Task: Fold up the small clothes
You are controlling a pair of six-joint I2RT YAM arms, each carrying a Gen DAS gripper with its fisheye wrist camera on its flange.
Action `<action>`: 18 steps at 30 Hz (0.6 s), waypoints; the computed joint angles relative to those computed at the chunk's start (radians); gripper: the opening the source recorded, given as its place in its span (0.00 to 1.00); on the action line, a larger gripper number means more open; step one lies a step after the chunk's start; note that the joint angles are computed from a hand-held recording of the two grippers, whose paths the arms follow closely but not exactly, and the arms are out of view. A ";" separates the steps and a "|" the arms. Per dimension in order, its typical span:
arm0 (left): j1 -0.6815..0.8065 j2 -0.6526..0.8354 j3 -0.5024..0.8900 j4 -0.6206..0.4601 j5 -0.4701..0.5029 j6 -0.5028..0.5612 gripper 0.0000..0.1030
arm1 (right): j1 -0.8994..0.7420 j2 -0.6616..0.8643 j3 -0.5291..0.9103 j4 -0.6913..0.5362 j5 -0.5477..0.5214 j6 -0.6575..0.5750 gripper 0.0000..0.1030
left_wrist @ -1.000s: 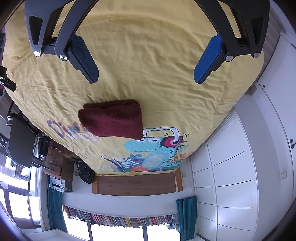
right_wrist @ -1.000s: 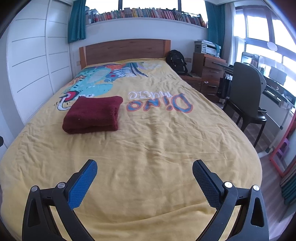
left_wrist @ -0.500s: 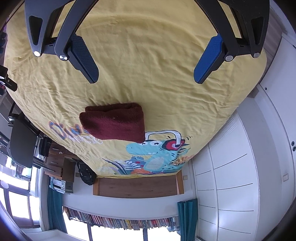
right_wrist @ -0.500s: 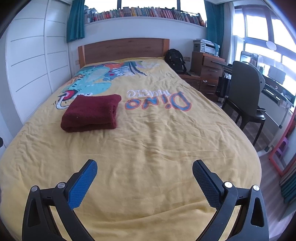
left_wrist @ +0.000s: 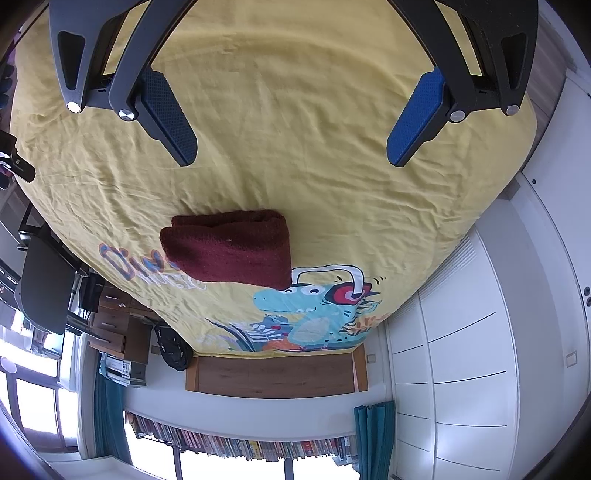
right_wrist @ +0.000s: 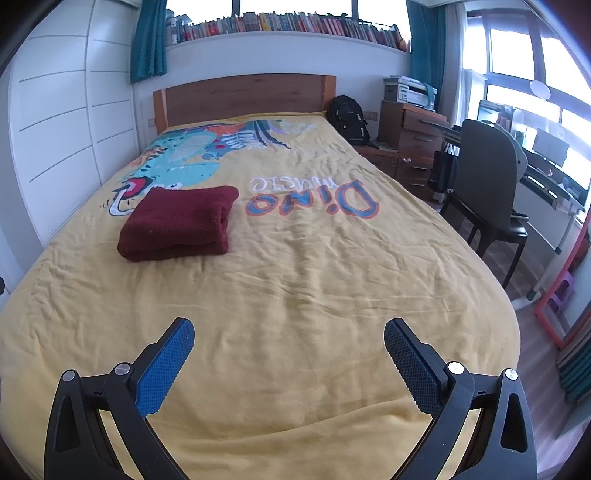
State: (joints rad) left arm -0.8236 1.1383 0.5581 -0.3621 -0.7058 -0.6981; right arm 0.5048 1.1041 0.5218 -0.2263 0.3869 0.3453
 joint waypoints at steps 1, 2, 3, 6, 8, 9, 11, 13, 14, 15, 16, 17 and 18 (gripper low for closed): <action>-0.002 0.000 0.000 0.000 -0.002 -0.002 0.99 | 0.000 0.000 0.001 -0.001 -0.001 0.000 1.00; -0.003 0.000 -0.001 0.002 -0.002 -0.004 0.99 | -0.001 0.000 0.000 -0.001 -0.001 0.000 1.00; 0.005 -0.004 -0.004 0.006 0.004 0.007 0.99 | -0.001 0.001 -0.001 0.000 -0.002 0.000 1.00; 0.002 -0.004 -0.005 0.008 0.002 0.003 0.99 | -0.004 -0.002 -0.005 0.001 -0.001 -0.001 1.00; 0.004 -0.005 -0.007 0.011 0.002 0.005 0.99 | -0.003 -0.002 -0.005 0.001 -0.002 -0.001 1.00; 0.002 -0.004 -0.007 0.011 -0.001 0.002 0.99 | -0.002 -0.002 -0.005 0.000 -0.001 -0.001 1.00; 0.002 -0.004 -0.007 0.010 -0.001 0.001 0.99 | -0.003 -0.003 -0.006 0.001 -0.001 -0.001 1.00; 0.002 -0.004 -0.007 0.011 0.001 0.001 0.99 | -0.001 -0.002 -0.005 0.000 0.000 0.000 1.00; 0.002 -0.005 -0.007 0.010 0.001 0.001 0.99 | -0.001 -0.002 -0.004 -0.001 0.000 0.001 1.00; 0.002 -0.005 -0.007 0.010 0.001 0.001 0.99 | -0.003 -0.002 -0.007 0.001 -0.003 0.000 1.00; 0.001 -0.003 -0.006 0.009 0.002 0.000 0.99 | -0.007 -0.003 -0.011 0.004 -0.005 -0.002 1.00; 0.000 -0.004 -0.006 0.007 0.000 -0.001 0.99 | -0.009 -0.004 -0.014 0.005 -0.006 -0.003 1.00; -0.001 -0.004 -0.004 0.005 0.001 -0.003 0.99 | -0.013 -0.006 -0.017 0.007 -0.010 -0.005 1.00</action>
State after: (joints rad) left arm -0.8246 1.1341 0.5536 -0.3575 -0.7051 -0.7011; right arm 0.4914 1.0983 0.5048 -0.2195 0.3769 0.3407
